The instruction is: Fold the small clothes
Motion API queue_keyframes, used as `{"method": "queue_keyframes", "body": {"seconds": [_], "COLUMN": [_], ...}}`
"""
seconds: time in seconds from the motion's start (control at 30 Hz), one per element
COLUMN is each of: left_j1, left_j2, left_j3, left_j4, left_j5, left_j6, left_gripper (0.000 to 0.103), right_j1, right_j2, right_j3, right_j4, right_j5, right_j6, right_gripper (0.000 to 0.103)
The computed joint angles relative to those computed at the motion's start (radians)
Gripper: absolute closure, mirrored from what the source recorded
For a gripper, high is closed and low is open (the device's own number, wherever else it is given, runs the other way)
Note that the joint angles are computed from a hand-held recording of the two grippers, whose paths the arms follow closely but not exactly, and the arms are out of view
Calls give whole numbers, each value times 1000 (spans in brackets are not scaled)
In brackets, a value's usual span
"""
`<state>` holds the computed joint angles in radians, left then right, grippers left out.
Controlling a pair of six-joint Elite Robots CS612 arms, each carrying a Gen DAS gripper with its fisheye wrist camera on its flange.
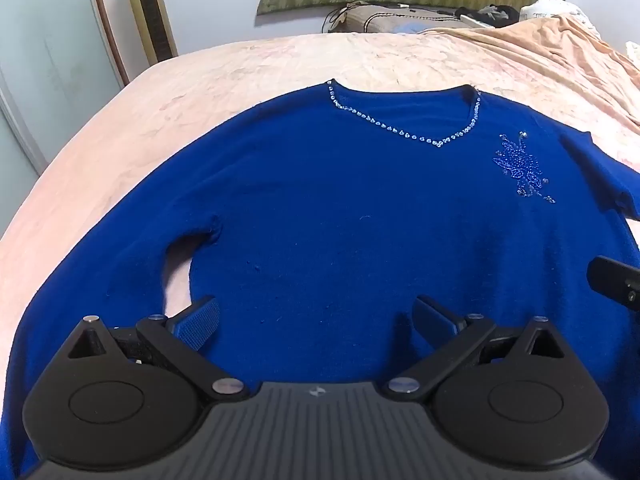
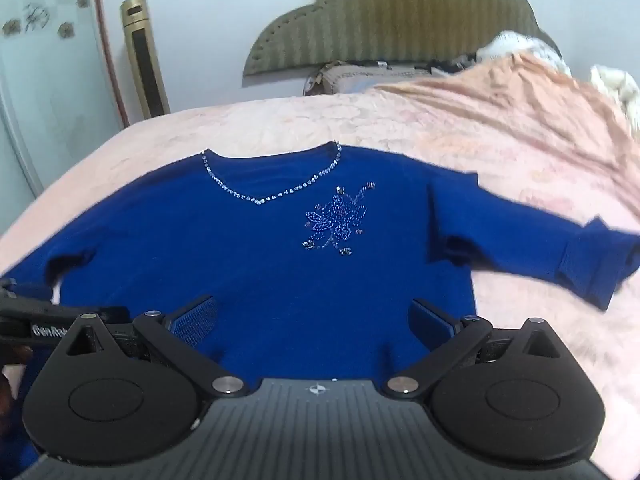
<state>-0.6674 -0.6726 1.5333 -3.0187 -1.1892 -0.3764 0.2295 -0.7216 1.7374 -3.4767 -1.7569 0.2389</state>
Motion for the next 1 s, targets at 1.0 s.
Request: {"method": "queue_keyframes", "body": {"seconds": [1.0], "left_j1": [-8], "left_j2": [11], "left_j3": [-21], "left_j4": [54], "left_j5": [31], "left_j6": [-5], "left_gripper": [0], "right_j1": [-21], "right_j2": [5], "right_j3": [10], "right_j4": [-15], "right_j5": [92], "right_j6": [-8], "right_gripper": [0]}}
